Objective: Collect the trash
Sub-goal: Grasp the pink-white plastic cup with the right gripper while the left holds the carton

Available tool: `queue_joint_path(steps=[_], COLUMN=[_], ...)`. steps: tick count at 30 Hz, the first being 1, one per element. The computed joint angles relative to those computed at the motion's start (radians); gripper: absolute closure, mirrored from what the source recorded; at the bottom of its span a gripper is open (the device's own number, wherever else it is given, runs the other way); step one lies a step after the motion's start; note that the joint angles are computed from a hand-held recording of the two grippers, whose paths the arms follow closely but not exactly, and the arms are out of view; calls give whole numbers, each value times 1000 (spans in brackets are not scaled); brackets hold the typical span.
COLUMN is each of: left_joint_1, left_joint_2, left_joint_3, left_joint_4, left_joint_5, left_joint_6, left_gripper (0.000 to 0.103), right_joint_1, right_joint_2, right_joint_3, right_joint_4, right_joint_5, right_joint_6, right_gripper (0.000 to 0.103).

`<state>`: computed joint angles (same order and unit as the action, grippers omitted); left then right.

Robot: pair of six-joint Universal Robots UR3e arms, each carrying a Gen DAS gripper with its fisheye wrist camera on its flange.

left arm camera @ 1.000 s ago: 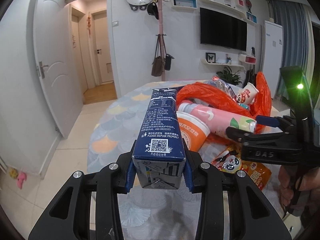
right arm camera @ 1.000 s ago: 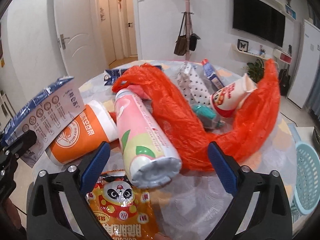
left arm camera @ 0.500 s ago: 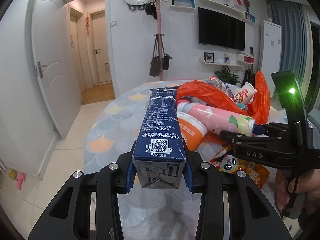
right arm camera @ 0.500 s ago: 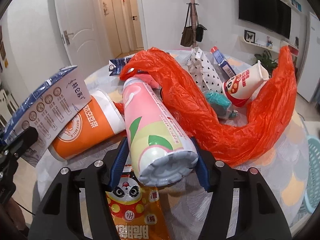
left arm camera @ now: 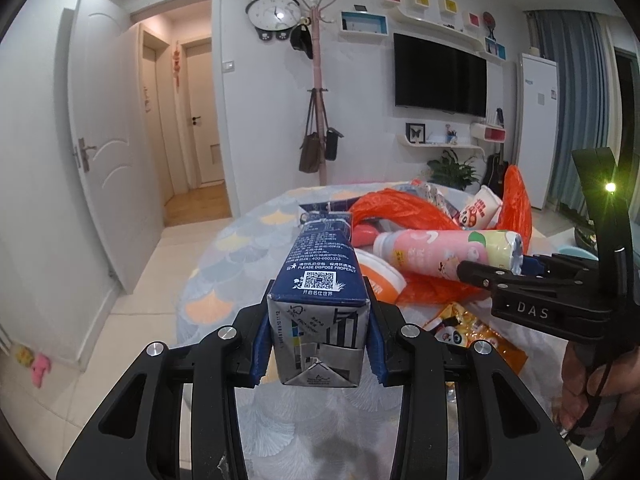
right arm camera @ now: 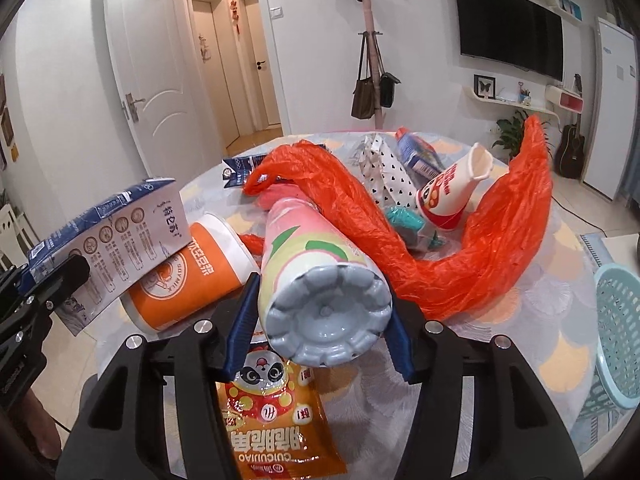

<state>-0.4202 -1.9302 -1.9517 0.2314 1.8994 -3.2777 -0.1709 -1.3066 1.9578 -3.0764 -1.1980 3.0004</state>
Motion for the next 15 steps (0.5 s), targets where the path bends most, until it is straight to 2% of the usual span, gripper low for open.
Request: queue_joint_path(steps=[15], left_joint_1=[-36], left_joint_2=[44], left_joint_3=[13], left_joint_4=[27], left_joint_5=[41], left_joint_6=[30], left_gripper=[66], right_joint_1=[-69], right_joint_2=[-165], right_joint_3=[99], right_joint_4=[10], right_joint_5=[68], right_joint_6=[13], right_gripper=[54])
